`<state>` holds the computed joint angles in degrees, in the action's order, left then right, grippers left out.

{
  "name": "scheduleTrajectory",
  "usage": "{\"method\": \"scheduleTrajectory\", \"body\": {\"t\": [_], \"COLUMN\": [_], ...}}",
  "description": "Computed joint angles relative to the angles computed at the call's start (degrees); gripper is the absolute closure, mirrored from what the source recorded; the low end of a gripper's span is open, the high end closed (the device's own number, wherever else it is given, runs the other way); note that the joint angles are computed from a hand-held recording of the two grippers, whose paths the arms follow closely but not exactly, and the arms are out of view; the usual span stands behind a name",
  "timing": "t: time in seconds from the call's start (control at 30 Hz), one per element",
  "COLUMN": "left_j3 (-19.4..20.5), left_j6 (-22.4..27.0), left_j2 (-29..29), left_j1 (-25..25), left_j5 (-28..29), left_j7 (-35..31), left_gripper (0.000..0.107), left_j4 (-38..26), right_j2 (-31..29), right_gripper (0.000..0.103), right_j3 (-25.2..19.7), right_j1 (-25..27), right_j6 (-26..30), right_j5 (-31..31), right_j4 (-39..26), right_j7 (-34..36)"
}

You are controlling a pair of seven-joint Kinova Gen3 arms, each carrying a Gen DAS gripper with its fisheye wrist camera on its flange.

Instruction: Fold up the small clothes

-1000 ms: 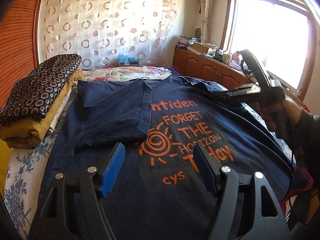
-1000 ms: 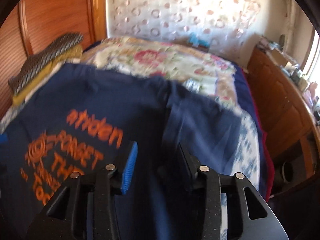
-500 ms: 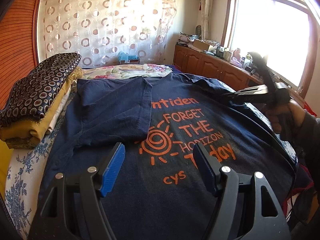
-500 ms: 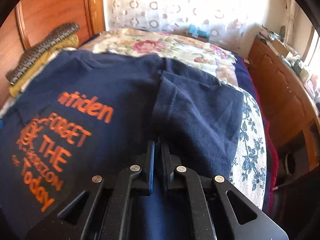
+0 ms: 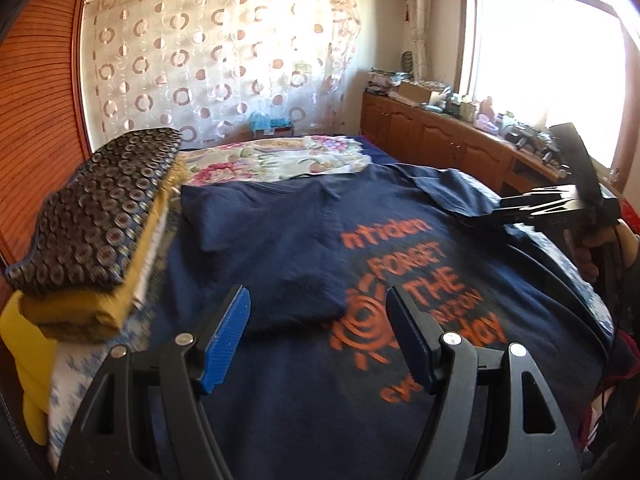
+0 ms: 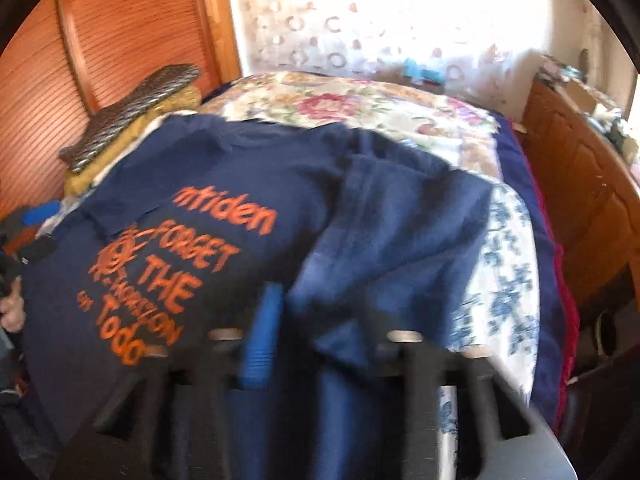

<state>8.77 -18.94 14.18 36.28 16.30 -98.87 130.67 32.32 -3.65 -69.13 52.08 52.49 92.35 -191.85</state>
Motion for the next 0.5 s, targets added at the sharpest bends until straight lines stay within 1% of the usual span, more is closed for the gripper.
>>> {"method": "scheduleTrajectory", "body": {"t": [0.07,0.13,0.17,0.2,0.23,0.27,0.3,0.33,0.37,0.47,0.5], "left_j3": [-1.42,-4.57,-6.42,-7.51,-7.55,-7.01,-6.72,-6.37,-6.57,-9.23,-10.93], "left_j6": [2.62,5.19,6.77,8.78,10.30,11.83,13.24,14.99,16.30,20.71,22.38], "left_j2": [0.54,1.41,1.93,2.62,3.14,3.76,4.36,5.21,5.89,8.35,9.41], "left_j1": [-0.66,0.60,1.56,1.47,0.61,-0.76,-1.74,-2.94,-3.29,-2.12,-0.90], "left_j5": [0.03,1.68,2.72,2.90,2.26,1.24,0.27,-0.66,-1.35,-3.37,-4.18], "left_j7": [-1.17,-3.80,-5.19,-5.89,-5.65,-4.95,-4.14,-3.30,-2.60,-0.61,0.24], "left_gripper": [0.036,0.036,0.036,0.036,0.036,0.036,0.036,0.036,0.036,0.036,0.036], "left_j4": [-2.30,-4.88,-6.42,-8.36,-9.86,-11.44,-12.93,-14.92,-16.43,-21.60,-23.63], "right_j2": [-0.17,-0.02,0.31,1.10,1.92,2.83,3.10,2.97,2.64,3.23,3.44], "right_gripper": [0.044,0.041,0.040,0.040,0.040,0.040,0.040,0.040,0.040,0.040,0.040], "right_j3": [0.97,1.52,1.63,1.49,1.52,2.60,2.69,1.83,2.03,2.24,2.31], "right_j1": [-0.14,0.21,0.67,1.77,2.53,2.97,3.84,5.30,6.08,8.05,8.49], "right_j6": [1.39,3.43,4.78,6.90,8.71,9.74,9.83,8.99,7.26,5.25,4.54], "right_j5": [0.56,0.94,0.60,-0.28,-1.35,-2.60,-2.92,-2.31,-2.01,-2.23,-2.37], "right_j4": [0.41,0.56,0.15,-0.86,-2.01,-2.85,-2.95,-2.44,-1.51,-1.42,-1.41], "right_j7": [-1.44,-2.75,-2.66,-1.64,-0.32,0.81,1.02,0.66,0.60,2.03,2.41]}}
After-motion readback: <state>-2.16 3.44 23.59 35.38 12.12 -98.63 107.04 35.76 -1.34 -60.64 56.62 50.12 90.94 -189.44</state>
